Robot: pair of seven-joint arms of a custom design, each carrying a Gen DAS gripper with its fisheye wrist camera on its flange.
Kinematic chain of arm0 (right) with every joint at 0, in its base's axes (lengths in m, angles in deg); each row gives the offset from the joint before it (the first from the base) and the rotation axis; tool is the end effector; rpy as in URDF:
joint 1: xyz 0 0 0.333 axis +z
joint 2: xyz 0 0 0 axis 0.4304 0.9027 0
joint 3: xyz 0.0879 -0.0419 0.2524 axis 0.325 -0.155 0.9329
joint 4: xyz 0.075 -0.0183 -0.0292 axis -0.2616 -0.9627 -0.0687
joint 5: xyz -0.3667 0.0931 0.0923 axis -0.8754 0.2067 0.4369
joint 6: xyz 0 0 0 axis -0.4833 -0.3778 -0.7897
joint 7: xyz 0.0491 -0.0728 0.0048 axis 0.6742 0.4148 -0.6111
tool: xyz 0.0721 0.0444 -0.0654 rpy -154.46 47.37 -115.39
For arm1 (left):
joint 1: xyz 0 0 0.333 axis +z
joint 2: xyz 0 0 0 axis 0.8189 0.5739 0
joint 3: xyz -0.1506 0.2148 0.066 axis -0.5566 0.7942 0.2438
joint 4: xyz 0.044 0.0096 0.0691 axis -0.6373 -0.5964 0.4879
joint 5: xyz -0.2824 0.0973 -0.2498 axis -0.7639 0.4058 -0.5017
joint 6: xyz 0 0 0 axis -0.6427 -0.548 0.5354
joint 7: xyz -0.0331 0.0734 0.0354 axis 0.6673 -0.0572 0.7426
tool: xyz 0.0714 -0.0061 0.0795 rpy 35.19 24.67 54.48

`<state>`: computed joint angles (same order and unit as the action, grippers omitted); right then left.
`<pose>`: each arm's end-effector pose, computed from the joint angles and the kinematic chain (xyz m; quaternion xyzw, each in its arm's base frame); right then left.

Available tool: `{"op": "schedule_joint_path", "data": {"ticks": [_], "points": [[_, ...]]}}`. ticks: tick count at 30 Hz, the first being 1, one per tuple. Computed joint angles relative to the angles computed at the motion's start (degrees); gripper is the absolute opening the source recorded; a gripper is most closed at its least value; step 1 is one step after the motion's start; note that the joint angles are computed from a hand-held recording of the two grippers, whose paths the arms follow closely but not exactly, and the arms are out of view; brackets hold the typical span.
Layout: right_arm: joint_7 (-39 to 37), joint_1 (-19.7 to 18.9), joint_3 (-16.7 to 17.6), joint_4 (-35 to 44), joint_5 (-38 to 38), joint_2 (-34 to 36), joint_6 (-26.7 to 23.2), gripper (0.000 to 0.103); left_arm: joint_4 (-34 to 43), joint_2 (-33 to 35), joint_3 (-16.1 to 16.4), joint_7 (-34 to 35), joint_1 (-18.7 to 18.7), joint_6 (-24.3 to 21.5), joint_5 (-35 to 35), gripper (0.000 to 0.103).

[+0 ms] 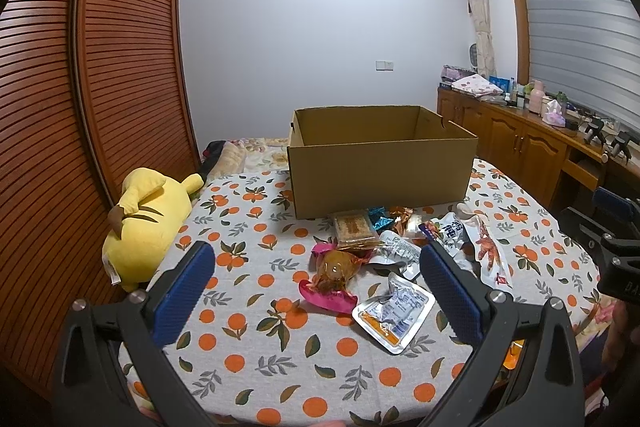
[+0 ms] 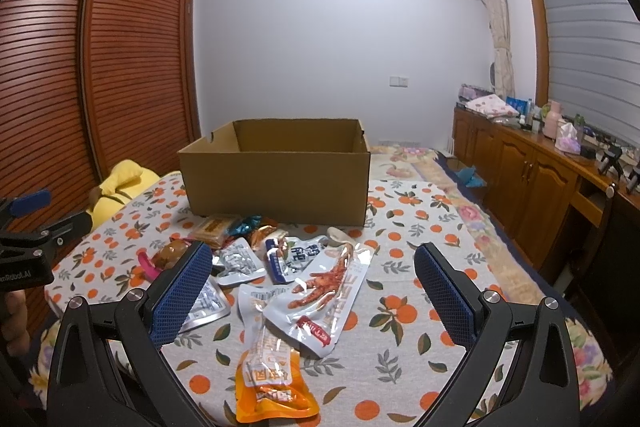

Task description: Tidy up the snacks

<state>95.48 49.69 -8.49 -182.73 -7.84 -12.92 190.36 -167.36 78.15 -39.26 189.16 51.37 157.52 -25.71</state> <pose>0.5645 0.3075 0.5348 -0.5743 0.6263 -0.3735 0.3720 0.5919 -0.0964 0.5192 -0.5234 0.6664 -0.4061 0.3420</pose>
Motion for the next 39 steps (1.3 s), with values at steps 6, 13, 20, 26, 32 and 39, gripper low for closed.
{"op": "schedule_joint_path", "data": {"ticks": [6, 13, 20, 26, 32, 39], "points": [[0.20, 0.10, -0.04, -0.03, -0.34, 0.02, -0.04, 0.103, 0.02, 0.10, -0.12, 0.26, -0.02, 0.17, -0.28, 0.103], [0.22, 0.10, 0.01, 0.00, -0.50, -0.02, -0.10, 0.103, -0.01, 0.01, -0.19, 0.41, -0.09, 0.51, -0.42, 0.103], [-0.04, 0.06, 0.01, 0.13, -0.31, -0.01, -0.08, 0.103, 0.18, -0.03, -0.53, 1.94, 0.01, 0.35, -2.03, 0.103], [0.09, 0.10, 0.03, 0.05, -0.47, -0.04, -0.14, 0.103, 0.12, -0.26, -0.77, 3.82, -0.02, 0.26, -4.03, 0.103], [-1.33, -0.09, 0.12, 0.33, 0.76, 0.23, 0.16, 0.103, 0.13, 0.00, -0.40, 3.23, -0.36, -1.22, -3.05, 0.103], [-15.02, -1.42, 0.53, 1.33, 14.65, 3.60, 3.70, 0.103, 2.33, 2.75, -0.96, 5.68, 0.08, -6.31, -4.07, 0.103]]}}
